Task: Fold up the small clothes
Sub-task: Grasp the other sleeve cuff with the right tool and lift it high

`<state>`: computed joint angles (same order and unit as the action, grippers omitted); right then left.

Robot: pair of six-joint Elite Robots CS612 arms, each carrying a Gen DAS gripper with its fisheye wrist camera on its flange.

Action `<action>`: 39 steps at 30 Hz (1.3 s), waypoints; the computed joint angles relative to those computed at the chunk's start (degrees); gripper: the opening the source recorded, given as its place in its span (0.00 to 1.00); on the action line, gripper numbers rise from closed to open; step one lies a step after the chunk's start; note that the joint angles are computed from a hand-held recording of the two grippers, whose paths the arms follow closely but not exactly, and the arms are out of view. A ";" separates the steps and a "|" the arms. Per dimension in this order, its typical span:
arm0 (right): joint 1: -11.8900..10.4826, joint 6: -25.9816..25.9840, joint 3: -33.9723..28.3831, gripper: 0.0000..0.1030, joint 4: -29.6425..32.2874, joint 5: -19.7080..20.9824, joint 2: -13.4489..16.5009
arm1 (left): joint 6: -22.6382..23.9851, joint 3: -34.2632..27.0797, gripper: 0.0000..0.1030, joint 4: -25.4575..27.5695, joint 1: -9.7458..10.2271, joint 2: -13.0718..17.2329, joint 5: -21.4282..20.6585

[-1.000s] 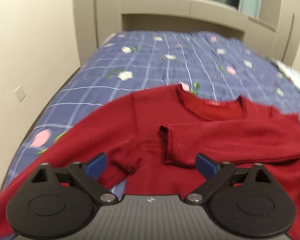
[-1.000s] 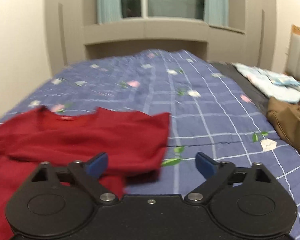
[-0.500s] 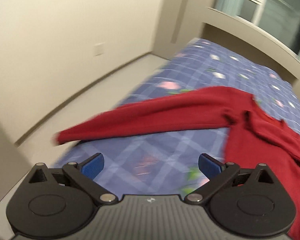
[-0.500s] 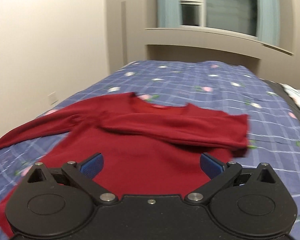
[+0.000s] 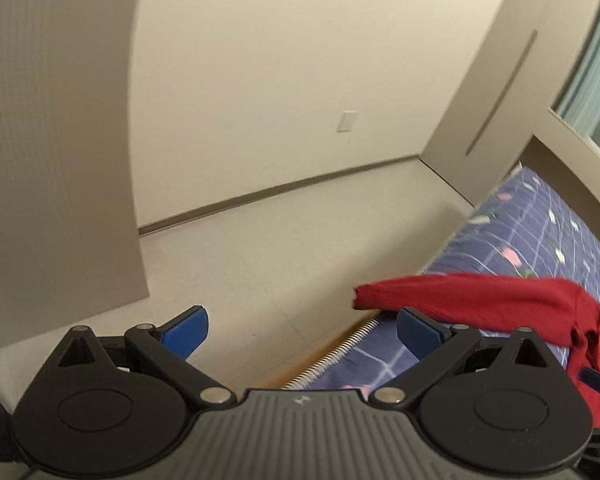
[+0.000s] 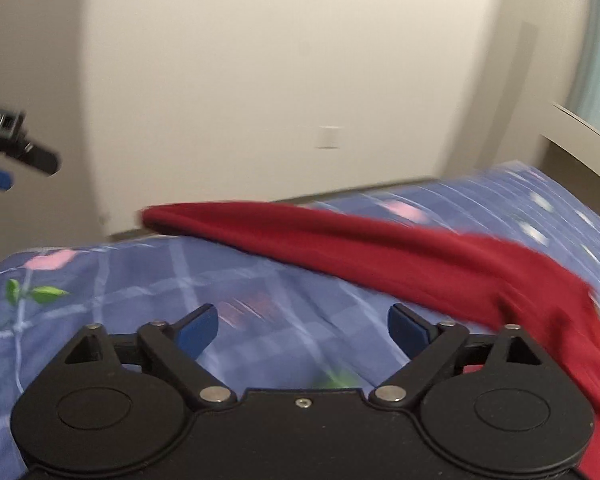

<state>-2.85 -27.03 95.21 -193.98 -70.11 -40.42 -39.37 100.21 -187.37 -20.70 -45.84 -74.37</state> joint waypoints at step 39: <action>-2.81 16.10 -28.40 0.07 23.80 14.32 0.74 | 10.52 -14.86 0.99 -5.51 -2.26 8.89 -11.88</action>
